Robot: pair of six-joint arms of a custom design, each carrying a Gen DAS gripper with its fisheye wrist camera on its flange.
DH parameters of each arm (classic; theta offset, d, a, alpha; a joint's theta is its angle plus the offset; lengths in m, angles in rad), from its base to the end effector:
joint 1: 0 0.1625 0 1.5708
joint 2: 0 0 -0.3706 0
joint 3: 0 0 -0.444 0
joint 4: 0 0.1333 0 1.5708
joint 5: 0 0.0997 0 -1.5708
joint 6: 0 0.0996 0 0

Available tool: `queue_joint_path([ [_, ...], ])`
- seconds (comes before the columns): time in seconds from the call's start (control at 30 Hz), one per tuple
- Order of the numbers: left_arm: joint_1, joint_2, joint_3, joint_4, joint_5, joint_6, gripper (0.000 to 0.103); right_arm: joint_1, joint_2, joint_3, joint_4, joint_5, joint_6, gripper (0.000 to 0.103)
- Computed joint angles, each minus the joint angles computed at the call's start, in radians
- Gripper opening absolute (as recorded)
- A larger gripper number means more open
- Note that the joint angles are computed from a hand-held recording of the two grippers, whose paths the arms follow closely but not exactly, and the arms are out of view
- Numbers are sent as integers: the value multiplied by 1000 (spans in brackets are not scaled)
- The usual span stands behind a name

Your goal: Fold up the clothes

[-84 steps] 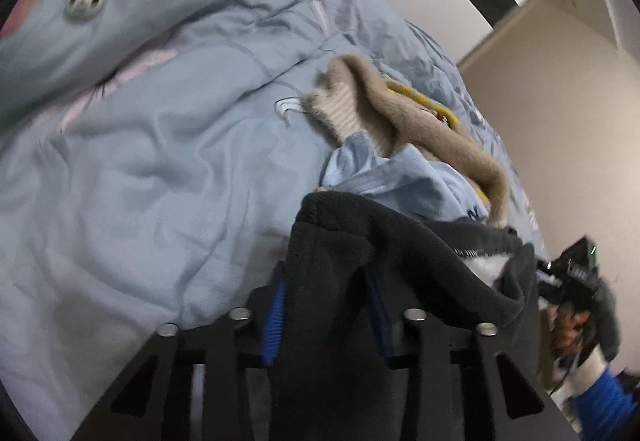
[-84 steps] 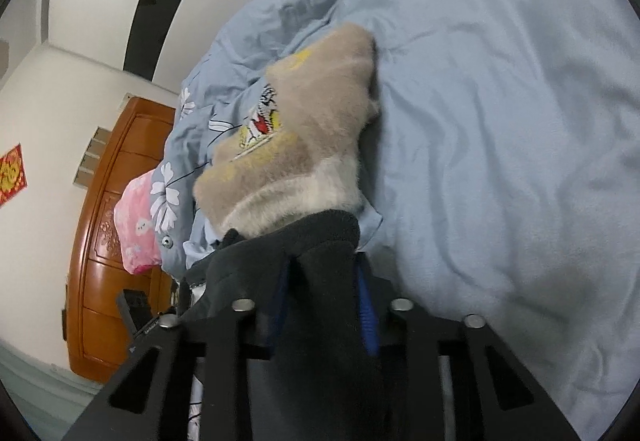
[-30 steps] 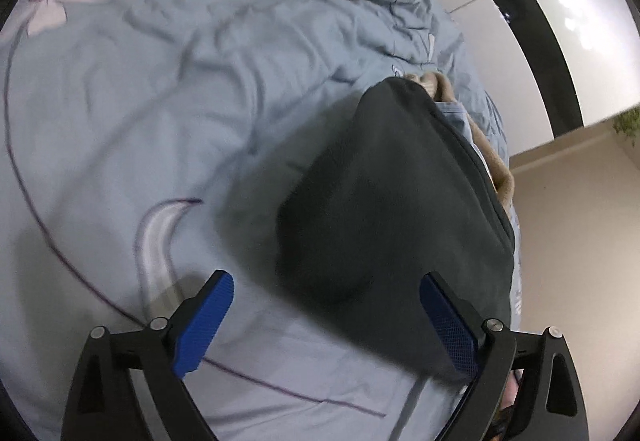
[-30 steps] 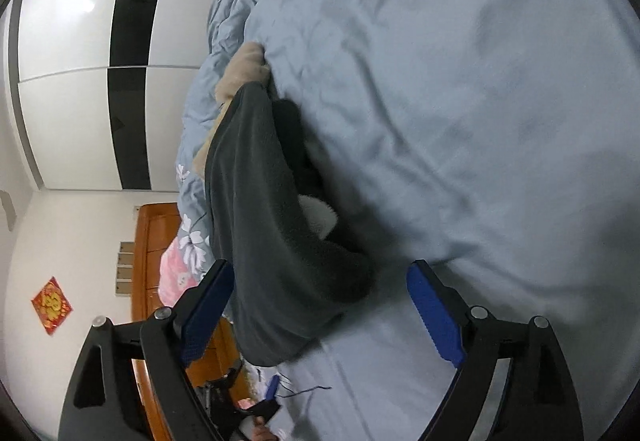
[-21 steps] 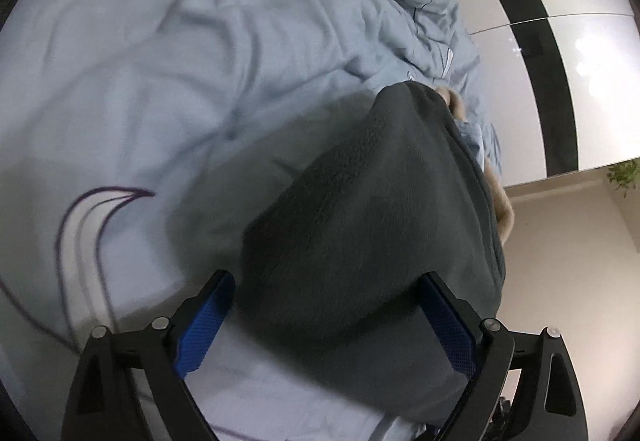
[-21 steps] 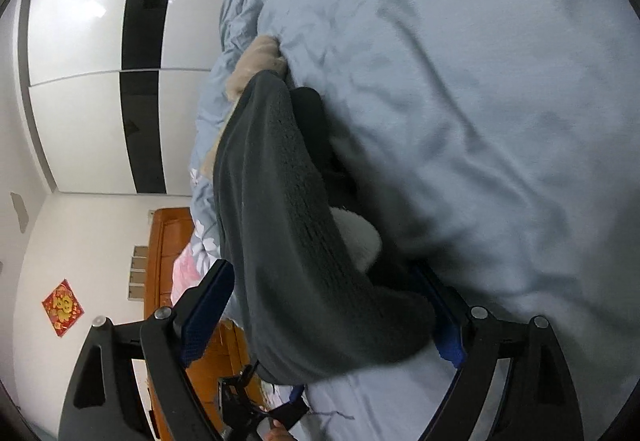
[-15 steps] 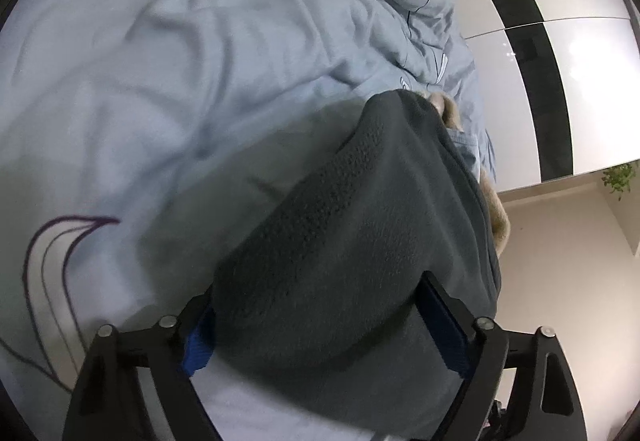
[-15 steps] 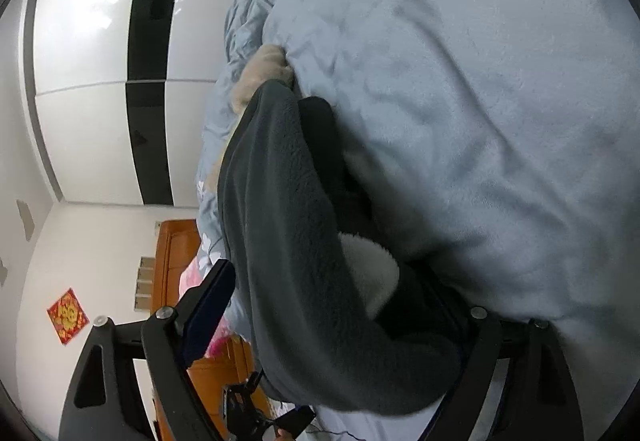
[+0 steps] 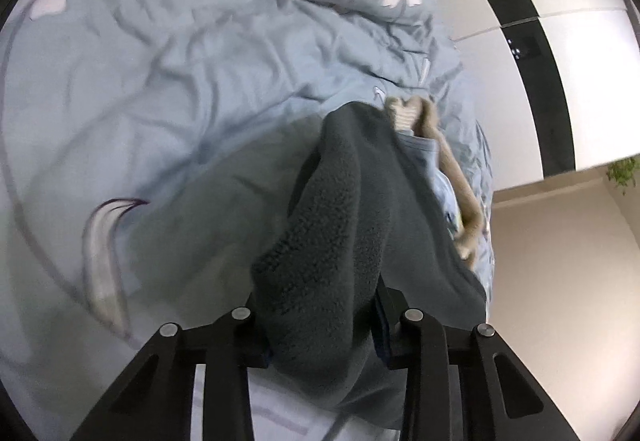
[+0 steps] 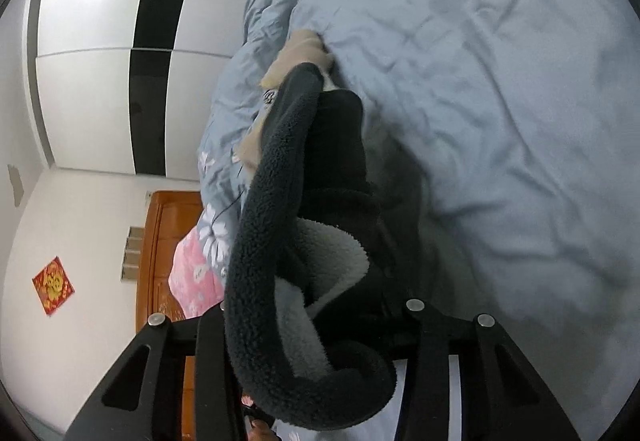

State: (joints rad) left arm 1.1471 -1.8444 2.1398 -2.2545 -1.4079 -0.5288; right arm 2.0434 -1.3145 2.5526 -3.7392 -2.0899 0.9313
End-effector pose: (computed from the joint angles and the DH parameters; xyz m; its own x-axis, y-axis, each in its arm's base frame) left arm -0.0505 -0.4754 0.3368 -0.9904 -0.1237 0.0614 -0.1380 0.9049 -0.4026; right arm 0.2422 -0.2894 0.1296 -0.7877 0.4024 -0.4664 0.6033 0.3505 -0.7164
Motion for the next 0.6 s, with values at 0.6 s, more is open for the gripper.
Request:
queue_joint_path([
  [0.6,113,-273,108,295,-91,12,49,139,41,158,42,-85,328,44],
])
